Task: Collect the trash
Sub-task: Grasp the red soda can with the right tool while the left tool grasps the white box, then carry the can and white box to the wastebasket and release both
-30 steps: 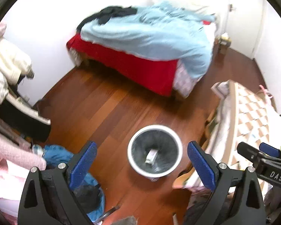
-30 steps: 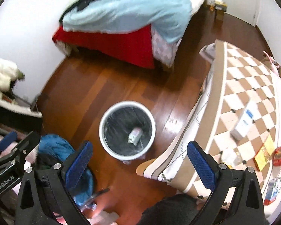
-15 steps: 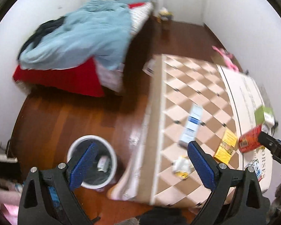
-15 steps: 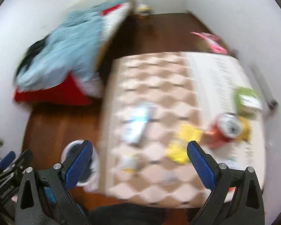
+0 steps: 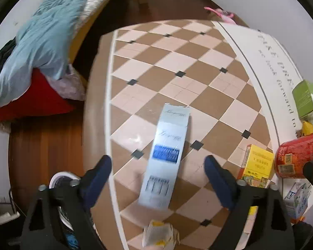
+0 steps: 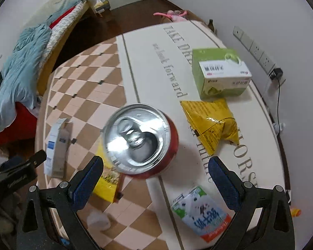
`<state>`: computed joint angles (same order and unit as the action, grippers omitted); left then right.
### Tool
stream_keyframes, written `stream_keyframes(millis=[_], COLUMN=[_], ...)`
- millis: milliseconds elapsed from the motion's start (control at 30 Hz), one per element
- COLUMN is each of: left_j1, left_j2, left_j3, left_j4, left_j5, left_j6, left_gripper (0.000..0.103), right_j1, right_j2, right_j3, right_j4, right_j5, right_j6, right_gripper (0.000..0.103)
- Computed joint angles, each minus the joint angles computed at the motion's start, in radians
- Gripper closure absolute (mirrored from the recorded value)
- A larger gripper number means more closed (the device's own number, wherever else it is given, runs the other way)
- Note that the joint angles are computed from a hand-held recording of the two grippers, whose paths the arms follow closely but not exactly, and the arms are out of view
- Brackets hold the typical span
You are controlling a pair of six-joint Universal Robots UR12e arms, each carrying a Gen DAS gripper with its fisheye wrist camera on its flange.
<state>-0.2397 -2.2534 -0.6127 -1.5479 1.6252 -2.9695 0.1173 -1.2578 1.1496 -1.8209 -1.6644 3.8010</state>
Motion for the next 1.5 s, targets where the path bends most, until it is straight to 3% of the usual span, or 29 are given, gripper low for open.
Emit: stream_keyframes(millis=[67, 200, 367, 633, 967, 1267, 1500], left_j1=[-0.002, -0.006, -0.003, 0.003, 0.038, 0.131, 0.227], left_j2=[-0.017, -0.047, -0.067, -0.034, 0.082, 0.207, 0.307], left_j3=[0.022, 0.057, 0.082, 0.03, -0.078, -0.175, -0.287], left_j4=[-0.022, -0.054, -0.085, -0.015, 0.137, 0.272, 0.341], left_j5=[0.0, 0.005, -0.012, -0.026, -0.078, -0.127, -0.101], left_j6=[0.015, 0.034, 0.03, 0.019, -0.034, -0.108, -0.148], left_gripper=[0.026, 0.049, 0.067, 0.07, 0.071, 0.071, 0.071], right_j1=[-0.01, -0.019, -0.019, -0.016, 0.001, 0.065, 0.138], right_j2=[-0.001, 0.007, 0.026, 0.028, 0.026, 0.083, 0.182], right_j3=[0.02, 0.035, 0.029, 0.028, -0.031, -0.214, -0.407], right_j4=[-0.03, -0.06, -0.081, -0.094, -0.078, -0.051, -0.027], right_j5=[0.027, 0.055, 0.065, 0.048, 0.004, -0.004, 0.065], right_j6=[0.007, 0.002, -0.007, -0.017, -0.055, -0.137, -0.192], right_gripper=[0.002, 0.011, 0.022, 0.029, 0.031, 0.031, 0.031])
